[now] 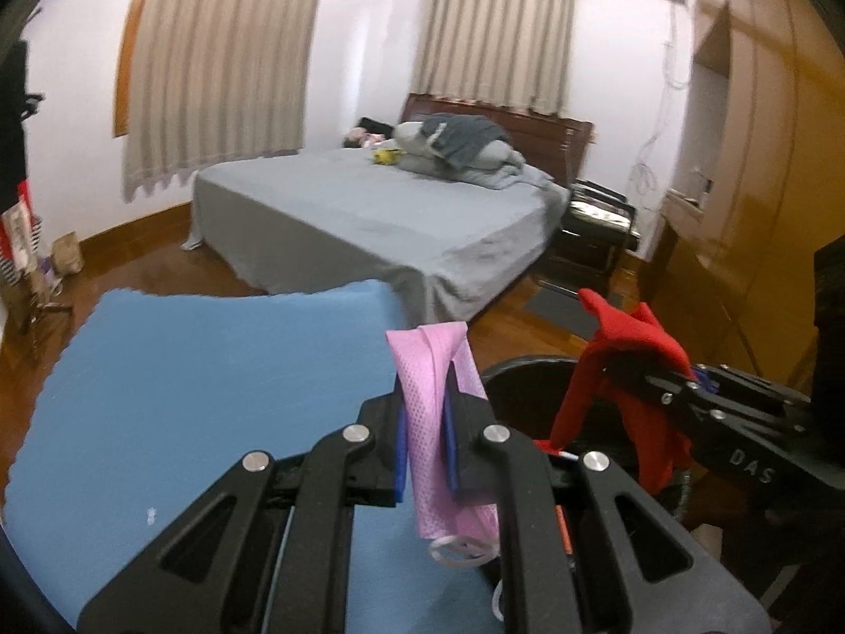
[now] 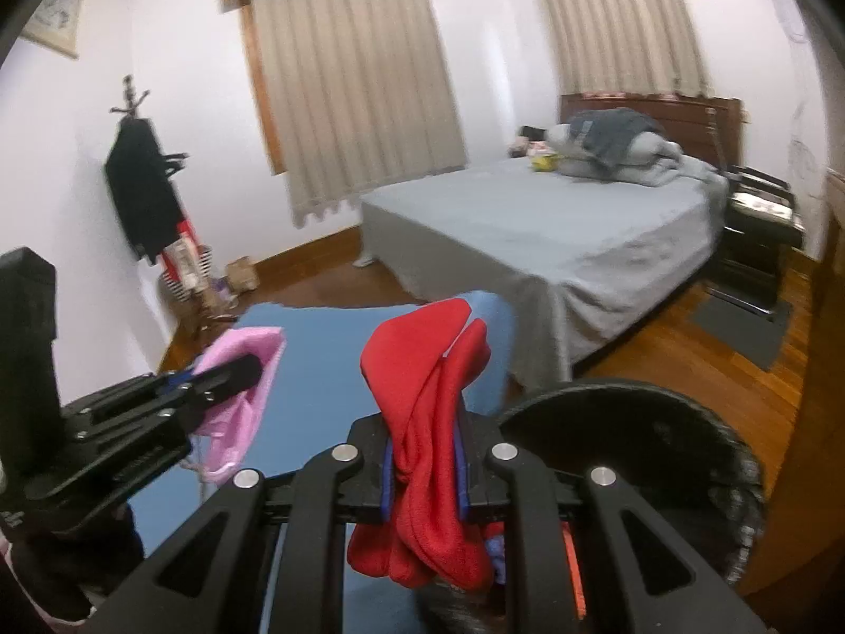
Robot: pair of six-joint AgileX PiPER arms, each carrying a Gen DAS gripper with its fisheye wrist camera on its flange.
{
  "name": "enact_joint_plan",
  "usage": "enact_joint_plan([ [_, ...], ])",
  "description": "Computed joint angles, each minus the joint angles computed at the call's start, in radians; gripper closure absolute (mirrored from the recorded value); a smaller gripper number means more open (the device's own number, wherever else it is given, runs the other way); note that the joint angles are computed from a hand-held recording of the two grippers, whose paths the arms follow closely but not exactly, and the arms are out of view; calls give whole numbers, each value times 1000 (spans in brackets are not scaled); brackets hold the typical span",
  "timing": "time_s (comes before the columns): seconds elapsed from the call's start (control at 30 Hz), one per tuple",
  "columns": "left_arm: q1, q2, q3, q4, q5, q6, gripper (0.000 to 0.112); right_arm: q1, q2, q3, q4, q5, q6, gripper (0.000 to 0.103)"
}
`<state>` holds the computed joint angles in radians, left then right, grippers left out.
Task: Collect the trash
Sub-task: 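Carry the pink mask and red cloth over the black bin and release both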
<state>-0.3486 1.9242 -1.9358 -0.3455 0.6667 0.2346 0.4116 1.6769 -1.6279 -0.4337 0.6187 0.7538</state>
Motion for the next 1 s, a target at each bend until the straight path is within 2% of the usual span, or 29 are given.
enact_joint_plan([
  [0.3,-131,91,-122,30,13,-22,102,-121,-123,182,-91,-2,105,87],
  [0.57,-205,223,-311,62,63,-56,101,-190,-177,282,-122,-10,147,87],
  [0.8,-233,344,-467,25,119,-32,101,-251,-178,351,-87,-75,132,87],
  [0.87,-227,357,-458,-17,110,6,101,-272,-165,365,-61,-103,107,87],
  [1.0,-224,487,-629,-49,195,6,97,-316,-136,387,-3,-149,53,81],
])
